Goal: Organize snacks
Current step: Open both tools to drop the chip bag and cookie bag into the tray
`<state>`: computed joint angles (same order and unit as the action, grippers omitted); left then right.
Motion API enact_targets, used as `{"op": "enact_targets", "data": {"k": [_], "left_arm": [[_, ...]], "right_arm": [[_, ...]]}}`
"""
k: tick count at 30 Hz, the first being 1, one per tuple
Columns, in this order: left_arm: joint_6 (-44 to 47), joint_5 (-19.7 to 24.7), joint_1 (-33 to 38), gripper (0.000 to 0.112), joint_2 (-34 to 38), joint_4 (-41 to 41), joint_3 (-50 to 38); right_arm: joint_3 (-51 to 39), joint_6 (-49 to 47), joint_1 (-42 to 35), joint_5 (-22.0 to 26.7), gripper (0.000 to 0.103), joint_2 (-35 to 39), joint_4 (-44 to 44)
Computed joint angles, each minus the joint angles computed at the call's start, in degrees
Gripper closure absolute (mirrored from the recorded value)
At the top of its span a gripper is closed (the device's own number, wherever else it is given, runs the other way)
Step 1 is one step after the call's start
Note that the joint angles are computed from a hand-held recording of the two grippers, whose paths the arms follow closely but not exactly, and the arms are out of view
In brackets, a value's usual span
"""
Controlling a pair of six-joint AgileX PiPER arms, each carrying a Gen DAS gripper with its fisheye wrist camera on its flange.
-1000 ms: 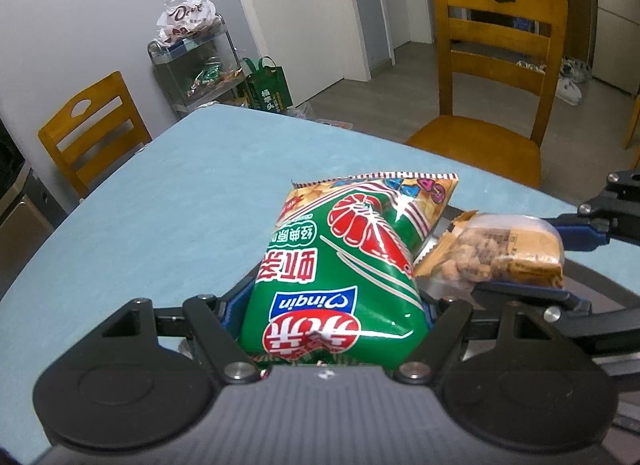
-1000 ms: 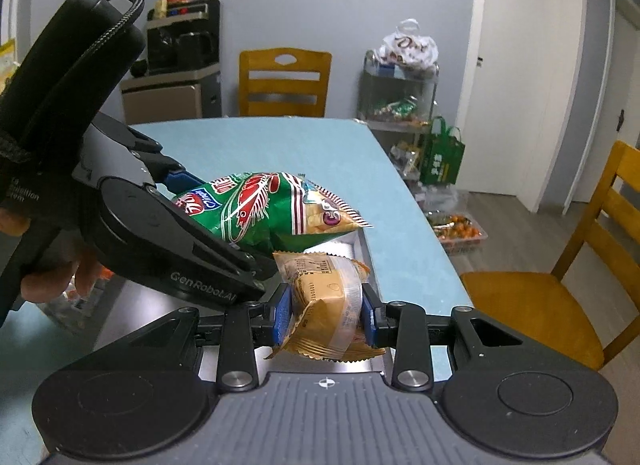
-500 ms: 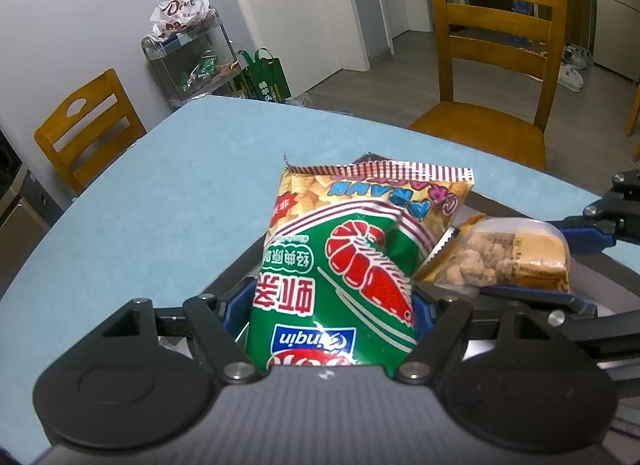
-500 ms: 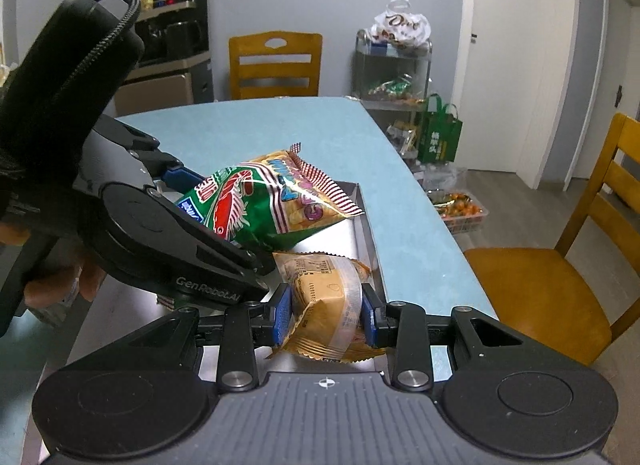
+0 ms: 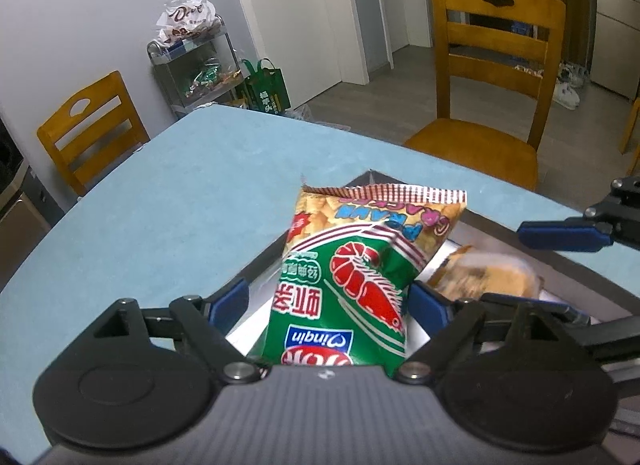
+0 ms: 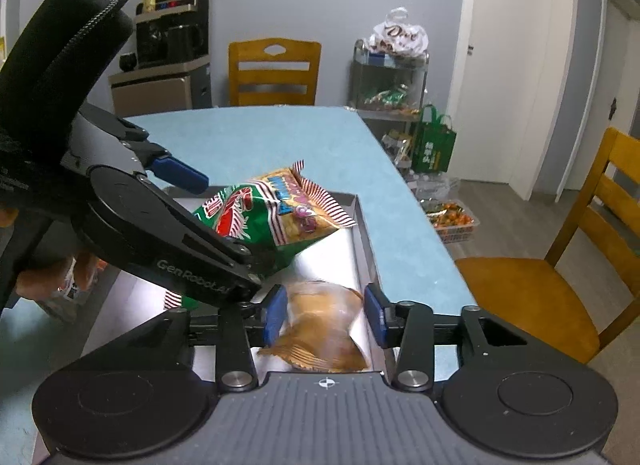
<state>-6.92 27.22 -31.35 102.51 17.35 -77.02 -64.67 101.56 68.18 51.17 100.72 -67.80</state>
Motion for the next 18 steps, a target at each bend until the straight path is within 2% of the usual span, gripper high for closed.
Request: {"op": "enact_targets", "data": {"k": [2,5,10,18], "left_arm": [[0.5,-0.4,0.56,0.022,-1.78,-0.79,1.65],[2.31,-1.55,1.82,0.022,-5.54,-2.83,5.23],[7.54,-3.9,5.37,0.019,-13.56,-8.06,12.25],[28.82,-3.53,16.05,0.018,-26.87,-28.8,21.53]], "right_arm": [[-0.32,0.05,0.82,1.24,0.051,-0.11,-0.23],[-0.37,0.52,2.2,3.02,0.036,-0.45,-0.52],[-1.9,-0.34,4.93,6.03,0.024,-0.18,-0.7],[-6.66,-3.28,8.09,10.44,0.019,1.91,0.8]]}}
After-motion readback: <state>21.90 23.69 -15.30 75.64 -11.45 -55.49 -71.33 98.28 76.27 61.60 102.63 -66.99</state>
